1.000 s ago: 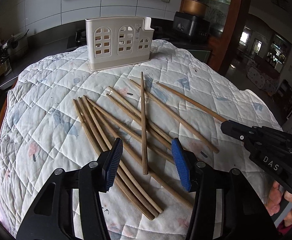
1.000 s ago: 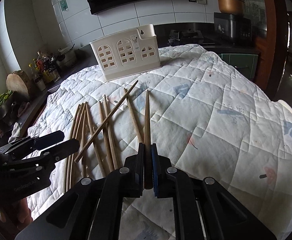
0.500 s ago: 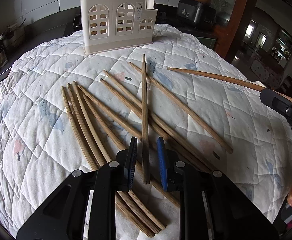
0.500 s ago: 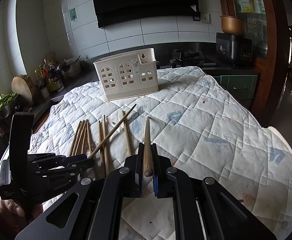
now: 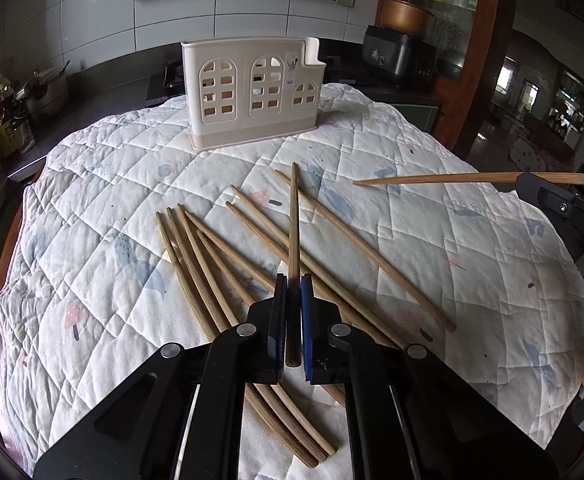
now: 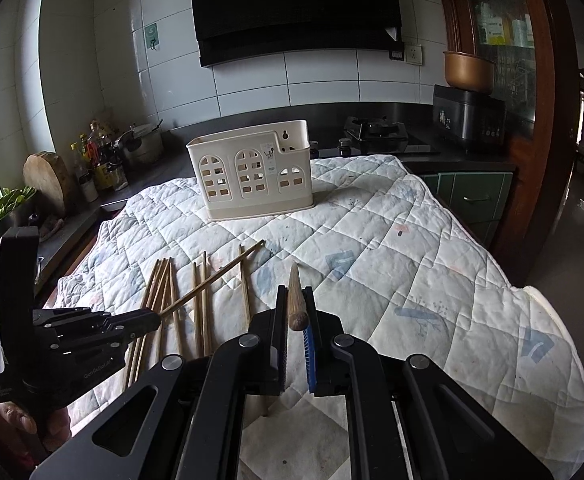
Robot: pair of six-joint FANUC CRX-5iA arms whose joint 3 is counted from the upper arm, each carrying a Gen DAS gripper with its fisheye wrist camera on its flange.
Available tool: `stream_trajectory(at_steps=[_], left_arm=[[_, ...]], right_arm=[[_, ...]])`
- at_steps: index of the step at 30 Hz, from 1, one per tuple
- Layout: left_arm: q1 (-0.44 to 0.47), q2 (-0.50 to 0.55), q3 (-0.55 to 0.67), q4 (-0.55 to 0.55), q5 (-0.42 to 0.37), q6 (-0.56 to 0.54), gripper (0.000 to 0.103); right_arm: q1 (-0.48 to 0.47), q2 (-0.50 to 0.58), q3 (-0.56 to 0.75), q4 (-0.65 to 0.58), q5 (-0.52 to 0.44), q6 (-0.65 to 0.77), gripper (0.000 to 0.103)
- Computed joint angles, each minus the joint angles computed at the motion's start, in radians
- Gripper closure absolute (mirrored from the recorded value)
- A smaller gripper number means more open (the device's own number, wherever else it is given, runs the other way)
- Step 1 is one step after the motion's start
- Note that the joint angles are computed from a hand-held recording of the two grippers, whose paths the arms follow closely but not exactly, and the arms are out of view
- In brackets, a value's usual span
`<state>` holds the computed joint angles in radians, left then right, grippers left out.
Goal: Organize utensils
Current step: 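Lift the left tool's chopstick over the white holder while the right tool carries its own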
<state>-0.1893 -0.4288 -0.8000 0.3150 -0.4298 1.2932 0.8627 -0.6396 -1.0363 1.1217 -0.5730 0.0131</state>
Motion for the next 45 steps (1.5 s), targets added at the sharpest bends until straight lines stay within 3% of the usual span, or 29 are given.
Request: stream_trajectory(at_steps=[8,14,18,26,34,39,45], left_arm=[[0.035,-0.041,0.025,0.075,0.040,-0.112,0.098],[0.071,-0.001,0.080,0.182,0.013,-0.204,0.098],[0.079,0.028,0.136,0.170,0.002,-0.209,0.098],[0.096,0.082,0.232,0.220,-0.018,-0.267,0.098],[0.110,0.116,0.323,0.269,-0.024,-0.327,0.098],[0.100,0.121,0.364,0.340,0.056,-0.398,0.098],[0.064,0.180,0.411,0.449,0.210,-0.481,0.098]], right_arm=[[-0.089,0.069,0.141,-0.100,0.090,0.260,0.096],[-0.149,0.188,0.390,-0.393,0.085,0.666,0.096],[-0.199,0.284,0.567,-0.518,0.057,0.834,0.096],[-0.296,0.494,0.815,-0.605,0.109,0.904,0.096],[-0.346,0.676,0.918,-0.479,0.200,0.782,0.096],[-0.347,0.742,0.964,-0.547,0.182,0.842,0.096],[-0.344,0.770,0.973,-0.644,0.174,0.947,0.096]])
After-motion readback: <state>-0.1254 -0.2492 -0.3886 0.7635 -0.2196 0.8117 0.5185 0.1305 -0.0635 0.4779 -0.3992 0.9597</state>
